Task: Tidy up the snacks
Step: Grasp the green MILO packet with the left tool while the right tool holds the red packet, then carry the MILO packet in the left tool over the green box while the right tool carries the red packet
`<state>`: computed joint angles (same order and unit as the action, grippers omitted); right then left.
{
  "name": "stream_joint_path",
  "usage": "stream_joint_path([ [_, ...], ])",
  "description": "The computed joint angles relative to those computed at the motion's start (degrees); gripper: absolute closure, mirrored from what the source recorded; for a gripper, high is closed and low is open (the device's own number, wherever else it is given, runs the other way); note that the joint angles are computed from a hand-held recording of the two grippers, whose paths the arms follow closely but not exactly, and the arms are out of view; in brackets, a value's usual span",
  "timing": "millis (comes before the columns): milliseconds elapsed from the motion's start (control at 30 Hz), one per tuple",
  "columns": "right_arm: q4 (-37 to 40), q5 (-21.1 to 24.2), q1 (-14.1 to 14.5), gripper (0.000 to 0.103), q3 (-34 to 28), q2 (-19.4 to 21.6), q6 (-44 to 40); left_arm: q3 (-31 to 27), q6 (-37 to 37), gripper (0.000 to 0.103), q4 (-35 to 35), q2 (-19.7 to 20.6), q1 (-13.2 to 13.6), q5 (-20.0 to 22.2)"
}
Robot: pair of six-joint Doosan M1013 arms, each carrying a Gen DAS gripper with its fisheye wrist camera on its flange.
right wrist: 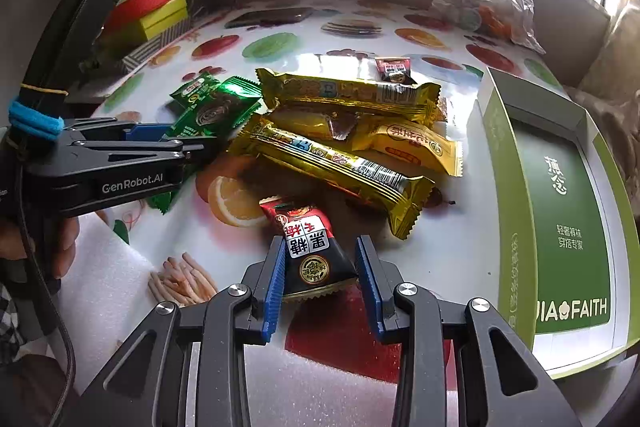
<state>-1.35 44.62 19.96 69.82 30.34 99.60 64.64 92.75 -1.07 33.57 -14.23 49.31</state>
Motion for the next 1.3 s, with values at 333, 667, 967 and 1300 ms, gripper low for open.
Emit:
stream_joint_path([
  [333,0.52,-0.42,0.03,0.069,0.26,-0.27,0.0,1.37,0.64,0.06,-0.62,-1.11,-0.12,-1.37],
  [667,1.33,-1.5,0.15,0.069,0.65,-0.65,-0.26,3.17,0.19,0.06,-0.42,-2.76,0.04,-3.66],
  [967,1.4,-2.57,0.37,0.069,0.75,-1.06,-0.01,4.11,-0.08,0.06,-0.56,-4.09,0.31,-5.32],
  [1300,-0.24,-7.28,0.32,0.069,2.18,-3.13,3.04,5.02,0.35,0.06,-0.53,-6.04,0.15,-8.69],
])
